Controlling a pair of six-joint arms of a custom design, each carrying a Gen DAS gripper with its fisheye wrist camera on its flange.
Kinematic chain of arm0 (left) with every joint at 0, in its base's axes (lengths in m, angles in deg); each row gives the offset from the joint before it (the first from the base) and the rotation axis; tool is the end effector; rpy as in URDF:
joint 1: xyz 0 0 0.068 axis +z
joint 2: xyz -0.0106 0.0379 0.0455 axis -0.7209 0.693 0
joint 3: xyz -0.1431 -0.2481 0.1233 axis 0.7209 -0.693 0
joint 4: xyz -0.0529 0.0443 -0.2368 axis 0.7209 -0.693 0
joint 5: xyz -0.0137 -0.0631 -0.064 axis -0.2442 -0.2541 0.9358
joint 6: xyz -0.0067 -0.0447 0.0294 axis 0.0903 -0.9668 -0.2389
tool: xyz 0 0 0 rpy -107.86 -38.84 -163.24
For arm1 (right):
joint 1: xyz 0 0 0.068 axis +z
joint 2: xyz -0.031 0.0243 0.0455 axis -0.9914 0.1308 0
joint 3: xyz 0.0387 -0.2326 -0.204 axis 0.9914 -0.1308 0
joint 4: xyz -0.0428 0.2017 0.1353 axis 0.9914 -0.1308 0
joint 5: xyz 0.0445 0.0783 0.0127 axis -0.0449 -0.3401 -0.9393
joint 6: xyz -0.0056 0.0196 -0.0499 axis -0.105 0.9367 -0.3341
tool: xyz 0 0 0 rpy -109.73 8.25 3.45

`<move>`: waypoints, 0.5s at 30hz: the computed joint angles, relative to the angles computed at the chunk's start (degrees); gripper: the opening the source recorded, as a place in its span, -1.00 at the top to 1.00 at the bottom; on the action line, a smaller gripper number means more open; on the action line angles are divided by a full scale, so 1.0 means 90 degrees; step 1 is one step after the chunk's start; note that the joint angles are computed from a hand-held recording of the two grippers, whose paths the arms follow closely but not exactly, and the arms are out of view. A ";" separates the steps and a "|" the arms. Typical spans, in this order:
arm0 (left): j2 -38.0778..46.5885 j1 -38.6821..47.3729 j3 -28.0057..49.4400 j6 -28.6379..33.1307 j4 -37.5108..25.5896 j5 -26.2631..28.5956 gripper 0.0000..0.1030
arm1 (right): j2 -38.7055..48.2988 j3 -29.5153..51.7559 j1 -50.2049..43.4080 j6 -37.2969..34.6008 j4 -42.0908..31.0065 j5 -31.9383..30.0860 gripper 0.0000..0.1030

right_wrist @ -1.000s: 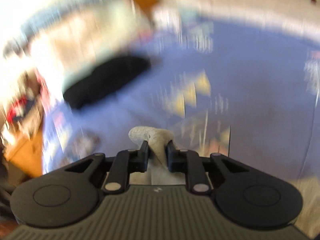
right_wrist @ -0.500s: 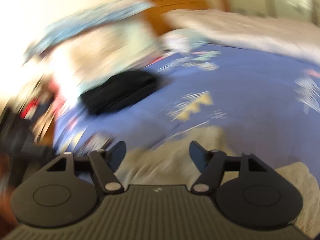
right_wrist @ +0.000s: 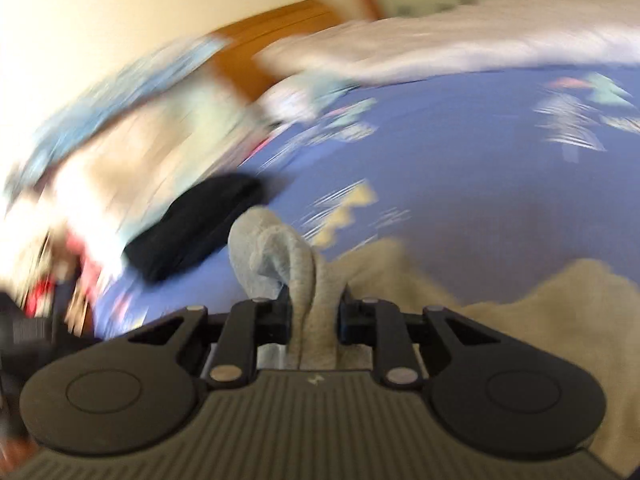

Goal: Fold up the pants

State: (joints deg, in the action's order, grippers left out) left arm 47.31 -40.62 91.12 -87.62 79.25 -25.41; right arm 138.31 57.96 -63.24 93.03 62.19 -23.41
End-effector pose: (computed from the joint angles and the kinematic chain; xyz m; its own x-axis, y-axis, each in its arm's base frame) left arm 0.1694 0.0031 0.1639 -0.5206 -0.7978 -0.3041 -0.3471 0.5232 -0.7783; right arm 0.2757 0.1188 0.1835 -0.6664 -0.1281 -0.7345 -0.6291 0.6253 0.4618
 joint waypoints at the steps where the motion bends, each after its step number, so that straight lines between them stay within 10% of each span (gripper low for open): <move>1: 0.0286 -0.0148 0.0053 -0.0020 0.0223 -0.0043 -0.38 | 0.0035 0.0098 -0.0109 0.0066 -0.0087 -0.0027 0.56; 4: 0.1233 -0.0689 0.0453 -0.0020 0.0494 -0.0490 -0.29 | -0.0086 0.0139 -0.0295 0.0194 -0.0212 -0.0005 0.56; 8: 0.2272 -0.1004 0.1154 0.0084 0.0107 -0.0889 0.91 | -0.0318 0.0148 -0.0445 0.0620 -0.0044 -0.0067 0.56; 11: 0.1819 -0.1021 0.0808 -0.0205 0.0305 -0.1079 0.91 | -0.0547 0.0312 -0.0318 0.0596 0.0062 0.0152 0.56; 15: -0.0532 -0.1551 0.0441 -0.0329 -0.1204 -0.1998 0.91 | -0.0957 0.0249 0.0041 0.0080 0.0346 0.0360 0.56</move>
State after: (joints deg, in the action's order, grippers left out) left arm 42.52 -54.59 95.09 -90.58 68.41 -43.39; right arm 129.69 60.20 -62.87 93.76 65.31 -20.16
